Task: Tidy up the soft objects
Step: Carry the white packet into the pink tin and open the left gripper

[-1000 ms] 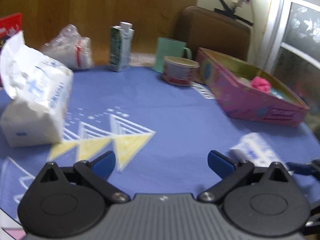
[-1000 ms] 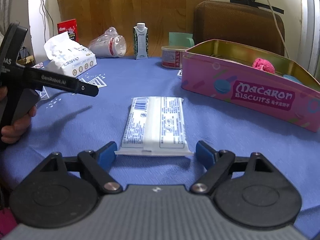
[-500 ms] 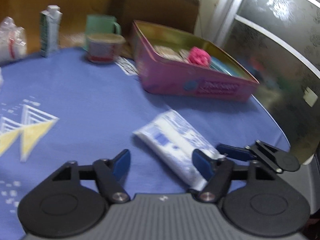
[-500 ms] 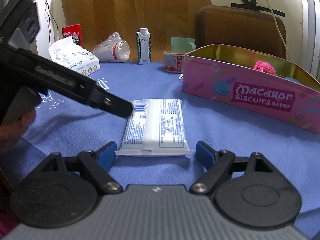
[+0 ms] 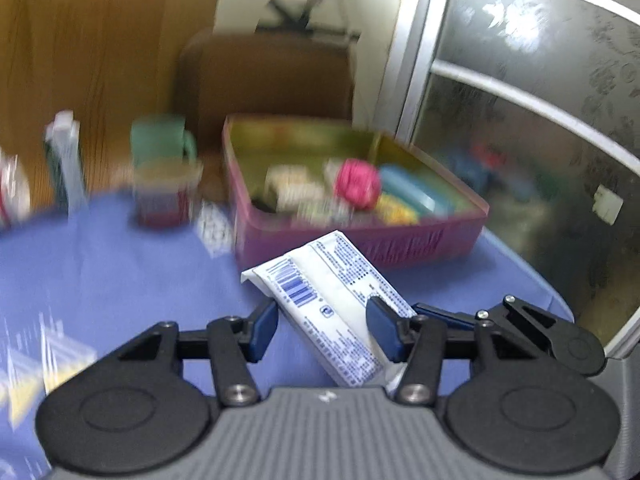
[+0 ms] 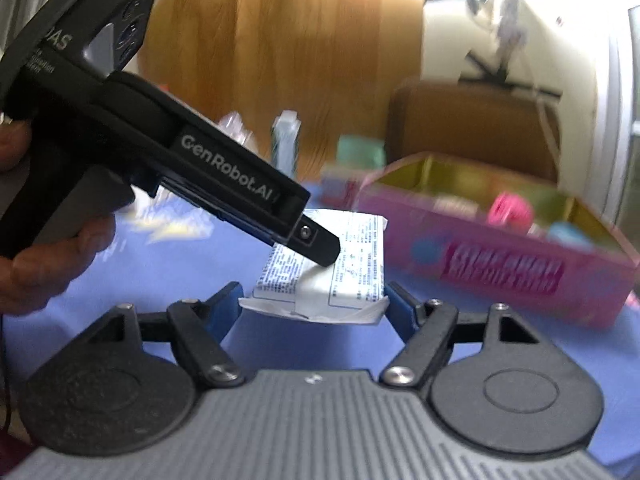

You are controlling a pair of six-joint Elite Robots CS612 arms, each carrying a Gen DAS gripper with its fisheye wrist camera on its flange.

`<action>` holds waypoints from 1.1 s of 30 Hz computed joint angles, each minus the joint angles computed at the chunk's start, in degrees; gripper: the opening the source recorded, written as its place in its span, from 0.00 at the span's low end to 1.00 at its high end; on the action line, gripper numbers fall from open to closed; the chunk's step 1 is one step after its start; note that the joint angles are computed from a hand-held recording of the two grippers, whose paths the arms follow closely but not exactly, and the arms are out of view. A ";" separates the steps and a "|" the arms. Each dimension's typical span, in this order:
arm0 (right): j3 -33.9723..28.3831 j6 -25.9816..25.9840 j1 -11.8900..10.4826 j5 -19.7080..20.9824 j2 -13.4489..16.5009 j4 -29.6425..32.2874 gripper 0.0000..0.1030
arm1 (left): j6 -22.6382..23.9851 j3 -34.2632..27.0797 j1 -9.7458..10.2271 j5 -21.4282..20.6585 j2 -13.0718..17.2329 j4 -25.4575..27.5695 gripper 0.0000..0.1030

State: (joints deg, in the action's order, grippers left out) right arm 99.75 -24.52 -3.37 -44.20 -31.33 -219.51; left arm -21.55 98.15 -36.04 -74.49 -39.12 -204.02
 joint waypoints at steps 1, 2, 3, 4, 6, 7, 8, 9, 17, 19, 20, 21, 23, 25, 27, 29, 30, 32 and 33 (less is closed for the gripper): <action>-0.66 1.94 0.00 -0.18 0.19 -1.92 0.76 | 1.26 -0.85 0.04 0.29 0.05 -0.19 0.49; -1.55 3.81 0.05 -0.67 0.43 -3.94 0.76 | 2.45 -1.94 0.18 0.27 0.14 -0.03 0.49; -2.49 5.06 0.18 -1.57 0.61 -5.39 0.76 | 3.54 -3.37 0.42 0.02 0.36 0.39 0.48; -3.39 5.83 0.33 -2.58 0.75 -6.20 0.76 | 4.55 -4.76 0.61 -0.06 0.76 0.71 0.48; -5.57 7.50 0.60 -4.62 1.22 -7.35 0.76 | 7.33 -8.42 1.03 -0.02 2.10 1.86 0.48; -6.77 7.99 0.76 -5.79 1.52 -7.41 0.76 | 8.01 -10.50 1.28 -0.28 2.89 3.27 0.48; -7.94 8.16 0.97 -7.16 1.74 -6.65 0.76 | 8.27 -12.52 1.58 -0.65 3.65 5.06 0.49; -9.27 8.23 1.15 -8.36 1.87 -4.73 0.76 | 8.42 -14.87 2.03 -1.25 4.56 7.21 0.50; -24.71 6.65 3.30 -21.18 5.69 14.08 0.80 | 7.32 -32.61 3.65 3.60 12.61 22.89 0.67; -25.59 7.55 3.06 -21.72 6.31 15.46 0.80 | 5.95 -32.74 3.88 2.73 12.99 22.77 0.69; -25.36 8.46 2.65 -20.68 6.46 15.08 0.80 | 6.09 -32.30 3.79 3.40 12.98 22.39 0.69; -24.94 9.40 2.29 -19.87 6.58 14.15 0.80 | 6.33 -32.15 3.54 4.99 13.08 22.68 0.69; -23.15 11.16 1.82 -19.48 6.31 12.08 0.80 | 6.01 -31.72 3.09 7.30 12.95 24.28 0.69; -21.32 13.53 1.34 -18.52 5.84 10.08 0.80 | 5.29 -30.79 2.73 8.09 12.41 24.99 0.70; -19.59 15.96 0.98 -17.59 5.28 8.34 0.80 | 5.24 -29.50 2.16 9.71 11.61 24.97 0.70; -18.07 18.07 0.79 -17.33 4.78 6.08 0.80 | 5.49 -27.65 1.38 11.19 10.51 24.19 0.72; -17.21 18.79 0.65 -17.29 4.53 4.88 0.80 | 5.74 -26.76 1.11 11.51 9.99 23.49 0.75; -16.22 20.04 0.59 -17.34 4.09 3.20 0.80 | 6.44 -24.61 0.42 12.41 8.94 21.47 0.79; -15.19 20.53 0.46 -17.34 3.70 2.01 0.80 | 6.77 -23.44 0.02 12.95 8.40 20.39 0.81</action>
State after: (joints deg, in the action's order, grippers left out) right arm 84.56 -3.99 -2.91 -61.54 -27.63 -217.50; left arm -14.78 74.71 -36.03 -61.54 -30.72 -183.63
